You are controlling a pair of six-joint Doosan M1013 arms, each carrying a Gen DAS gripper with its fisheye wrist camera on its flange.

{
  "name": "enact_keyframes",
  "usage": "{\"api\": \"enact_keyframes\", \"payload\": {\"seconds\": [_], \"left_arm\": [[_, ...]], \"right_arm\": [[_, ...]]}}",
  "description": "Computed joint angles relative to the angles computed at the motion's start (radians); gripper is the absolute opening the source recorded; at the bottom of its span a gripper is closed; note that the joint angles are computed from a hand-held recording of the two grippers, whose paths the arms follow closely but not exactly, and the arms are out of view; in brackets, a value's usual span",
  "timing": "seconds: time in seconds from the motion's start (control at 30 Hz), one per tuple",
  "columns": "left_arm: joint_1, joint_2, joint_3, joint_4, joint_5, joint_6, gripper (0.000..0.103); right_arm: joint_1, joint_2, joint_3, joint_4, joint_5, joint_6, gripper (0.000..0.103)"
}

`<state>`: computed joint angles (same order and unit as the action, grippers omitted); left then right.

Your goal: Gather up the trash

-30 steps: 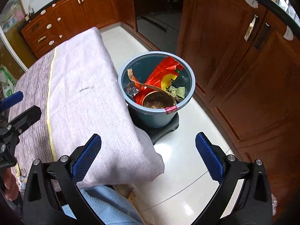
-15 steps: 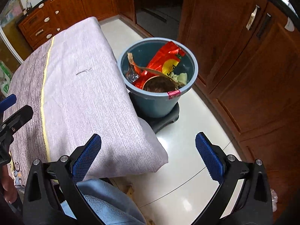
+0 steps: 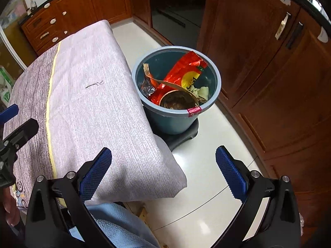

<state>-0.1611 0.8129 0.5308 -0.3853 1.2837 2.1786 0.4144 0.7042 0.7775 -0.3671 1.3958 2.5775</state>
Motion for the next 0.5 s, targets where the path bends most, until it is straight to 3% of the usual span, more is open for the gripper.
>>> {"api": "enact_keyframes", "payload": {"seconds": [0.5], "left_arm": [[-0.012,0.011,-0.019,0.032,0.005,-0.006,0.099]], "right_arm": [[-0.007,0.004,-0.006,0.006,0.001,-0.016,0.096]]}}
